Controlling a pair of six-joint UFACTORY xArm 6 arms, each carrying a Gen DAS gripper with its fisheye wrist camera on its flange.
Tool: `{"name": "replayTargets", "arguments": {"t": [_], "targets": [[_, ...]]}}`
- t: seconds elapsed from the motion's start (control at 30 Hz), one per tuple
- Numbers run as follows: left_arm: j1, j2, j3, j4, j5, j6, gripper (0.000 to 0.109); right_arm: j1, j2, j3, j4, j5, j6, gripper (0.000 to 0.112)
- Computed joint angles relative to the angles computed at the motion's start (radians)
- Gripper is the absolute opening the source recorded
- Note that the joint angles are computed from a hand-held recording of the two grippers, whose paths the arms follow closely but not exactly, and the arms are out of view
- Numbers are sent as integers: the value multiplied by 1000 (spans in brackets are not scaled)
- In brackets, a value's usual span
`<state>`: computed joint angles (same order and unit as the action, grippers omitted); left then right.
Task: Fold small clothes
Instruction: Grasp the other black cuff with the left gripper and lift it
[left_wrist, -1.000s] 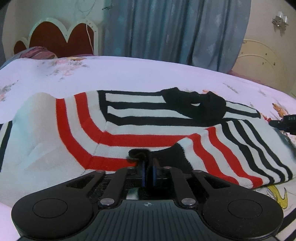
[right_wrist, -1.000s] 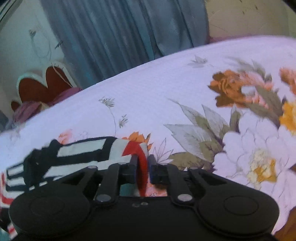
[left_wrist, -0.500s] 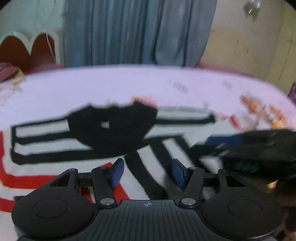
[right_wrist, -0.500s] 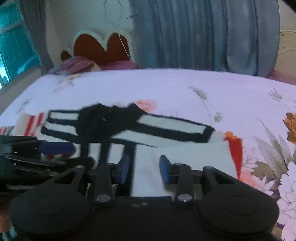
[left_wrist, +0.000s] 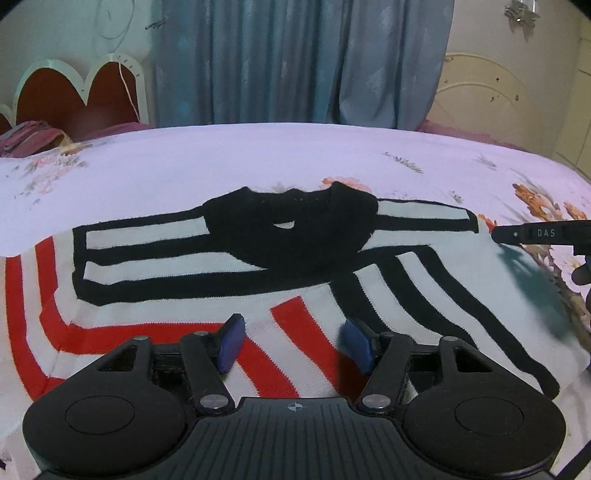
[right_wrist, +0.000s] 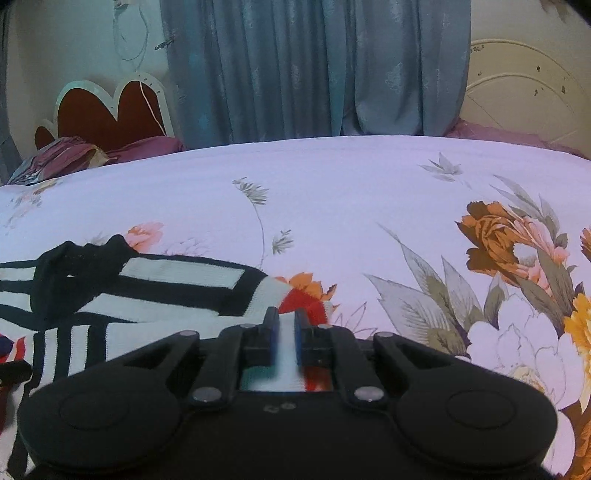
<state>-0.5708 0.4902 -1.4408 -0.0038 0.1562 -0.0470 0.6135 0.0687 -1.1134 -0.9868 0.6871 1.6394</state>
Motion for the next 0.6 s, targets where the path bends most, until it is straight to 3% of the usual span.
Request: {"name": "replayTargets", "arguments": {"t": [0.1,0.17,0.23,0.37,0.47,0.53,0.6], "targets": [[-1,1,-5,39,8,-34,63,8,8,-13,12,12,-19,16],[-1,-19,4,99,20,-96,63,16,2,-19,29,15,-40,28],[-7,-53,48,98,-16,-100,65,46,-12,-22,9,38,-34,49],[-29,-100,120,-2,-26,-6,68,109,-23,-9,47,46,-60,46],[-30,-143,197,18,-42,11,69,182,-35,6,62,122,-57,46],[-30,-162,234,-38,-59,71,73,231,-48,21,55,169,-52,47],[-24,-174,233,-4,-42,39,73,273,-44,7,56,239,-82,46]]}}
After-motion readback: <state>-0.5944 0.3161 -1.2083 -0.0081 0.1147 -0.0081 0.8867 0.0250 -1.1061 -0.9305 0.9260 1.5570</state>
